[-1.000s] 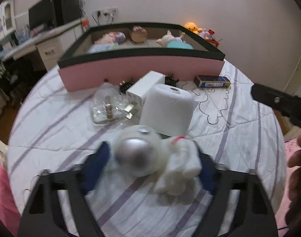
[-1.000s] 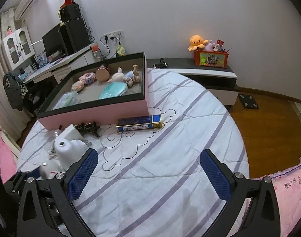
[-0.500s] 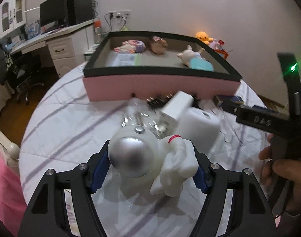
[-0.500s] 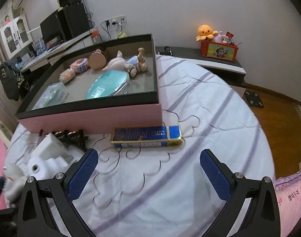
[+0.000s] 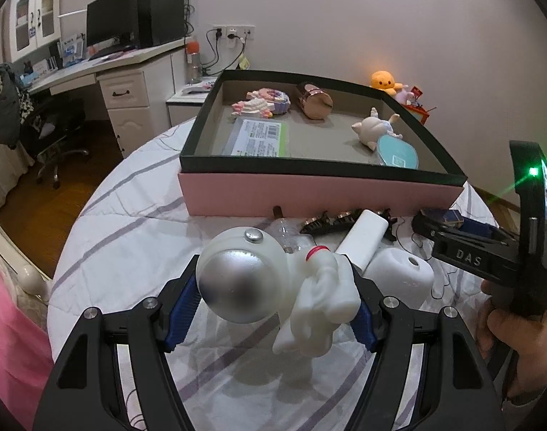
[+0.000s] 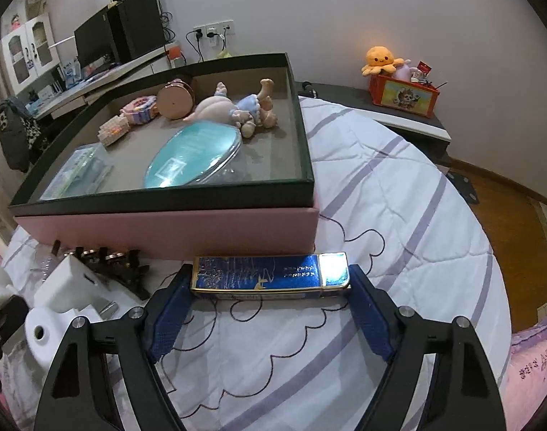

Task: Organize rigid objects
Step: 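Lower the astronaut into the box with the left gripper while the right gripper drops the blue pack in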

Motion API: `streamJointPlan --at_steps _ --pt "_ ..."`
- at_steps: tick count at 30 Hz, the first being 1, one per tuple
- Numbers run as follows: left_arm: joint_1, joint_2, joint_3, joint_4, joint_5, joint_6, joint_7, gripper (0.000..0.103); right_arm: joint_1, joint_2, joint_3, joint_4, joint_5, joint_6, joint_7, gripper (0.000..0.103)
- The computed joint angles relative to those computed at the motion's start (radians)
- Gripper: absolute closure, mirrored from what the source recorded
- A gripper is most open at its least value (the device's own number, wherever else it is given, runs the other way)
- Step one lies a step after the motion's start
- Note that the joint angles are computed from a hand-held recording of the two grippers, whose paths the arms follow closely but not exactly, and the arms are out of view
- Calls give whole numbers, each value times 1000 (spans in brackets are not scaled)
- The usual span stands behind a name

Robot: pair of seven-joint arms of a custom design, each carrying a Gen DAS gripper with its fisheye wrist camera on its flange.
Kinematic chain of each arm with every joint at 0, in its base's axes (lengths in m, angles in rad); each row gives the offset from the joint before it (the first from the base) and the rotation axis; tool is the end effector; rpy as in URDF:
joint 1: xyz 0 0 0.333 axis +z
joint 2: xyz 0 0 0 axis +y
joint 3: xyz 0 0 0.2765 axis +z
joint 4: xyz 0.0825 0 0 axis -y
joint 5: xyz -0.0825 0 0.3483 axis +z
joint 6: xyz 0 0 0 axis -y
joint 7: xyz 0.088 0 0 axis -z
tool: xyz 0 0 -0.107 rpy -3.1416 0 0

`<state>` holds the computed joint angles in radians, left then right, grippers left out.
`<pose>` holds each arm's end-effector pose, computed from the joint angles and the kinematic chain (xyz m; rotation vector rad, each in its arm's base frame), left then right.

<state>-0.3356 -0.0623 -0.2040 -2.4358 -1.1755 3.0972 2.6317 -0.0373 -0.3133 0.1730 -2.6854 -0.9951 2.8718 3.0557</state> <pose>0.4395 -0.1740 0.3638 -1.4252 2.2614 -0.9595 0.3956 0.0995 0.3548 -1.4126 2.2131 -0.7072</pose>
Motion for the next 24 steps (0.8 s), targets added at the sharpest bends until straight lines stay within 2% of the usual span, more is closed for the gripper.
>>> streamJointPlan --at_steps 7,14,19,24 --pt "-5 -36 16 -7 -84 -16 88 31 27 -127 23 -74 79 -22 -27 20" --pt "0 -69 44 26 -117 -44 137 31 41 -301 49 -120 222 -41 -156 20" --pt "8 -53 47 129 -132 -42 178 31 -18 -329 98 -53 249 -11 -236 20" --pt "39 22 29 269 -59 -63 117 31 -124 -233 161 73 229 52 -265 20"
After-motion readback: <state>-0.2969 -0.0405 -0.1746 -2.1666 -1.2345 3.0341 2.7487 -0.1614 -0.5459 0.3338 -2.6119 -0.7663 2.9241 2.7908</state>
